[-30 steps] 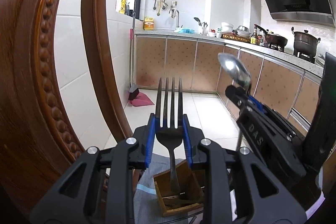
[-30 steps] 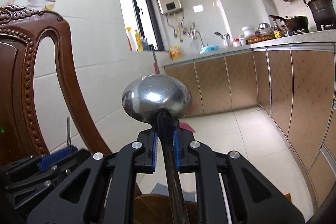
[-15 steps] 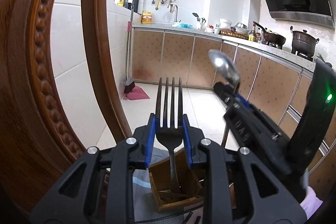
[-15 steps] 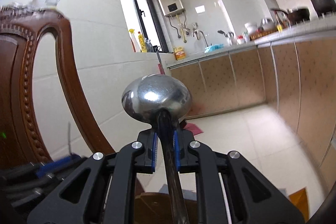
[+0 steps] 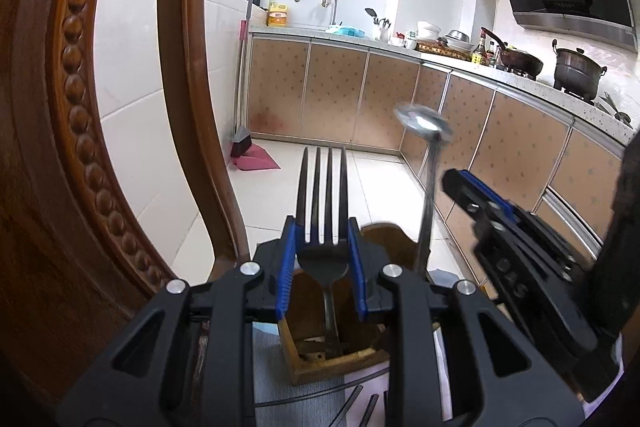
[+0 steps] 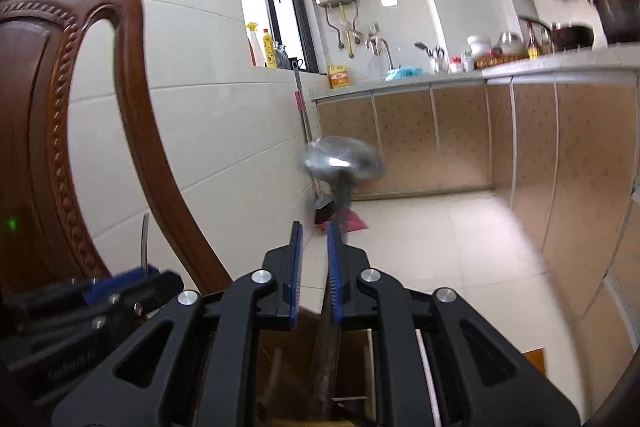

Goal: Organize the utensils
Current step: 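Insert the fork into the holder and open the left tool while the right tool lowers the ladle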

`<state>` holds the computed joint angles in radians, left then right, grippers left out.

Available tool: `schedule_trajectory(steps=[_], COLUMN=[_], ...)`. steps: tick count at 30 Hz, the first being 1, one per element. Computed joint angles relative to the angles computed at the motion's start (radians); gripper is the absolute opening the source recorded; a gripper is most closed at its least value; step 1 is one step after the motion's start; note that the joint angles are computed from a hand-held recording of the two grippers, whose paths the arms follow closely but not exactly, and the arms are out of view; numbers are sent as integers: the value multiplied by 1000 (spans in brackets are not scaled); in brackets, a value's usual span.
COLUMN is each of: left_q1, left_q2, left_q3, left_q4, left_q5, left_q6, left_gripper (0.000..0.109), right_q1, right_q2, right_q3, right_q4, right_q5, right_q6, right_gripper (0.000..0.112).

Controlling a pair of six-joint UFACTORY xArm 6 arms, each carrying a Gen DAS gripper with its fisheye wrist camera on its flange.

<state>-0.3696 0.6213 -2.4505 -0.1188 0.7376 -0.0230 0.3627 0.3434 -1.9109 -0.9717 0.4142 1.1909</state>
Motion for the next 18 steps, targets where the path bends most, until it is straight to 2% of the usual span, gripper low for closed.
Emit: schedule_trajectory(steps=[3,7,10,12,13,14,16,18], left_q1=[-1,0,3,7,7,7,4,0], left_q2=[-29,-43,-32,-31,-29,-23,-26,-29], left_q3=[57,90,78,79,75,62,66,68], left_q4=[-14,-29,-27,-36,-44,-44,-40,-39], left_q5=[-18,-24,-14,-5,-2,3,-4,-11], left_q6=[10,18,14,14,16,18,26,32], left_gripper=[24,24,24,24,24,24,24,24], right_q1=[11,15,15,18,16,13,-3,-20], right_q2=[-49,-67,-83,-94,-109,-126,-162,-185], right_q3=[67,101,117,116,125,134,151,146], right_q4=[-29,92,127,212,257,299,346,385], right_q5=[0,4,-3,3,3,1,4,35], right_q6=[18,-76,-102,-172,-207,-233,-239,-253], right_gripper=[2,1,1,3,13,33,55,55])
